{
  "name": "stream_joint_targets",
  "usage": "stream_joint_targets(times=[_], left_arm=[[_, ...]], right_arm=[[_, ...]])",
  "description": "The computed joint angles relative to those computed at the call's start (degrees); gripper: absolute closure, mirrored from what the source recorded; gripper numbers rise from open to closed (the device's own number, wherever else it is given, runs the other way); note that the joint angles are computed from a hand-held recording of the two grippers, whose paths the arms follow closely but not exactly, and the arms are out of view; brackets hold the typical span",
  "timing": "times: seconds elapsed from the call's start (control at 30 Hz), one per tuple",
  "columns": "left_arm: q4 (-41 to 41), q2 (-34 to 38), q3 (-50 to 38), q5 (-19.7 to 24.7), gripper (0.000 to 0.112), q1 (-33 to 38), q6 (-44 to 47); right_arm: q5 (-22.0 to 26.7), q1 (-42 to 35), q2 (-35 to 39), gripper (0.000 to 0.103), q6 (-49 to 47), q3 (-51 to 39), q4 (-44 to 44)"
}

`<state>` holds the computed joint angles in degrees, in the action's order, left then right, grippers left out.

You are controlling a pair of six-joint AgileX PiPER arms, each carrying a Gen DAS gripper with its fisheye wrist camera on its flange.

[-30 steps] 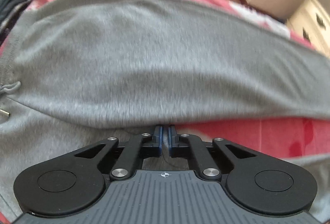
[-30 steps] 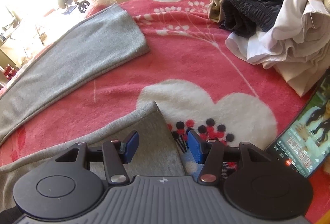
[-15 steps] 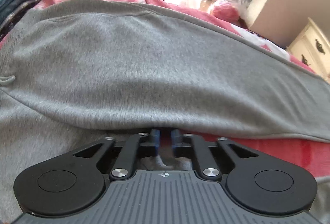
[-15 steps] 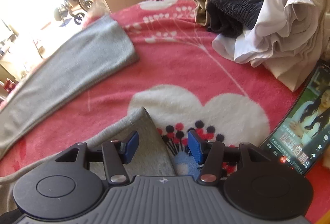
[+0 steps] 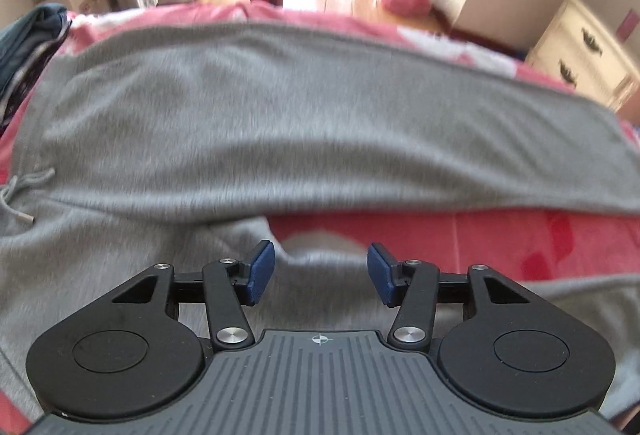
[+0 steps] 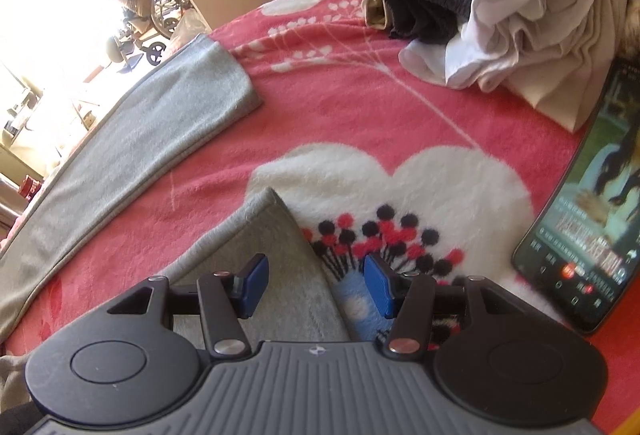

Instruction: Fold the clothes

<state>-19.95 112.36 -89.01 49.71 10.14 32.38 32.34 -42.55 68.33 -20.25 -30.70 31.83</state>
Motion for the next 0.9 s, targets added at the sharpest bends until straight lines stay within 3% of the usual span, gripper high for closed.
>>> stream_joint_targets(times=[0.07,0.3,0.47,0.7,0.9], left_arm=[[3.5,0.16,0.41,0.37,0.061,-1.0,-0.79],[16.2,0.24,5.62,-6.06,0.061,-5.59,2.29],[17.52,1.14,6.24,-8.07,0.061,-6.29,3.03],[18.1,1.04,8.63,-14.32,0.06,-7.37,2.42],[18.67,2.31,7.43,-14.49,0.06,-7.74,-0.02]], right_arm=[[-0.16,-0.1,-0.24,0.047,-0.85,0.8,0.73],[0.63,-1.93,-1.25,0.047,-3.97,2.12,3.51],[1.22,-3.03,-1.2,0.047,-4.91,1.95,4.27],[0.76,-2.31,-0.98,0.047,-3.98,2.02,3.75],[0.62,-1.94,-0.85,0.047,-3.57,1.9,3.26]])
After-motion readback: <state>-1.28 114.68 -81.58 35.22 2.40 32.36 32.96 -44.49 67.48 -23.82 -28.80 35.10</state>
